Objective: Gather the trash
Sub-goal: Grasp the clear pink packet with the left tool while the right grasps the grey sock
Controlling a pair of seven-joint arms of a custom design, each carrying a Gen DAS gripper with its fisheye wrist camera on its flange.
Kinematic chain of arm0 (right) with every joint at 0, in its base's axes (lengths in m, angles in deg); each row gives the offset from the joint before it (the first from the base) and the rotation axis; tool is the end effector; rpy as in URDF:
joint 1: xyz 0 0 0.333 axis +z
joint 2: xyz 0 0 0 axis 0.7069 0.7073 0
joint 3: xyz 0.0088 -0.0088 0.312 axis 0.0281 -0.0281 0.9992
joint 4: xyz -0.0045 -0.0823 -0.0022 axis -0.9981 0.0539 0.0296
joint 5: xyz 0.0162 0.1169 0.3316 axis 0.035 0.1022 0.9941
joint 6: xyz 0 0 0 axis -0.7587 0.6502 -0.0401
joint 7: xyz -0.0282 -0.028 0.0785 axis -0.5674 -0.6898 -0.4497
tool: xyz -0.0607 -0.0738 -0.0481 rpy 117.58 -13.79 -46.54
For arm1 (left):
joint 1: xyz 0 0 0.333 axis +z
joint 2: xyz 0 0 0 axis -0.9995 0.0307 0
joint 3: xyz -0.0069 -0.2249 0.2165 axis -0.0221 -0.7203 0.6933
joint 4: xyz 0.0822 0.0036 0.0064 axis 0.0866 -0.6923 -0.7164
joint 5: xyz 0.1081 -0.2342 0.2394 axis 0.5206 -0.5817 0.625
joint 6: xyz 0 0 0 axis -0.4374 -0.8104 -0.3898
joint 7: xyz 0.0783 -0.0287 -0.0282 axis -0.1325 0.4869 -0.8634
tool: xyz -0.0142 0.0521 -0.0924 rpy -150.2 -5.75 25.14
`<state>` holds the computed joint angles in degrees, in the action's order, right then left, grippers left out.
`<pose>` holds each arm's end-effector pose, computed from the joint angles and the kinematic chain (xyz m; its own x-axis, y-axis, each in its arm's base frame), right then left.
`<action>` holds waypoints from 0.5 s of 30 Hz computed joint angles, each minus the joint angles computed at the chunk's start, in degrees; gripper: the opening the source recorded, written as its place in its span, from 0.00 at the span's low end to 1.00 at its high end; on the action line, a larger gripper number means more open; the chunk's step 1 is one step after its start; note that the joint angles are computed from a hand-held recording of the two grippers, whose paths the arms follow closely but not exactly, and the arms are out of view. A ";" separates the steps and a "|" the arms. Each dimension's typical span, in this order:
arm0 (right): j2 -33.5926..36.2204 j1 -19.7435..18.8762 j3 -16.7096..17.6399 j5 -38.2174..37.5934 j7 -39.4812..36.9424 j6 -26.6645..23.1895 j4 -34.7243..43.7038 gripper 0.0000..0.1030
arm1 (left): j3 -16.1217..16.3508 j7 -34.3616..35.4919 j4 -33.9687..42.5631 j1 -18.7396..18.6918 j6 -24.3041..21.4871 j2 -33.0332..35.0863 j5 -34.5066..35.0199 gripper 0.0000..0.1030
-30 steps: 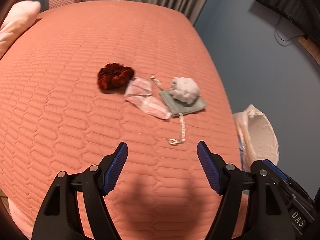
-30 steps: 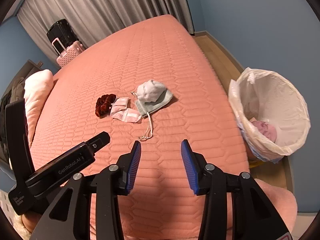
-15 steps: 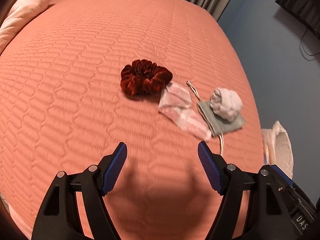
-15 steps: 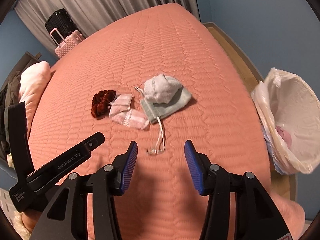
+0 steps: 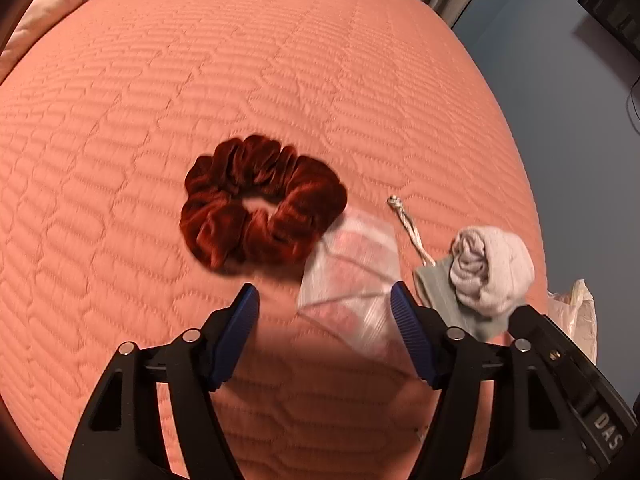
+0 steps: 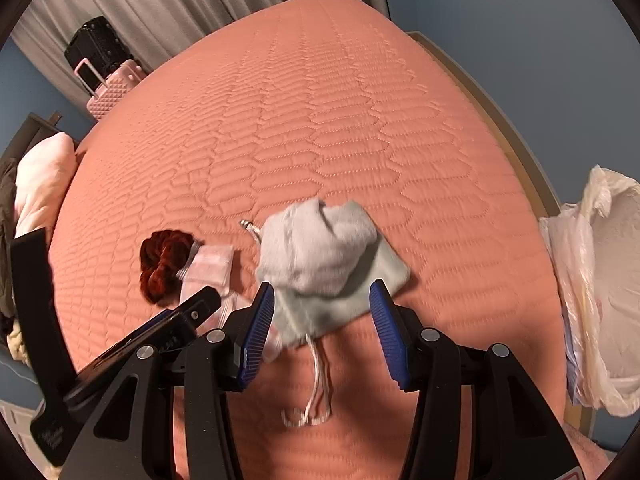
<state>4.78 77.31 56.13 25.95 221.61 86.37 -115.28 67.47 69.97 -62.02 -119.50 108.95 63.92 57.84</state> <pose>0.4541 0.3828 0.5134 -0.0499 -0.9564 -0.2878 -0.8952 0.1706 -0.4117 0.4530 -0.4570 0.4934 0.1631 -0.9469 0.2773 -0.8938 -0.2608 -0.3648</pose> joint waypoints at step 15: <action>4.06 1.76 -1.37 1.53 -1.74 0.20 2.58 0.22 | -0.22 2.27 -1.89 -0.25 2.65 -1.56 1.03 0.14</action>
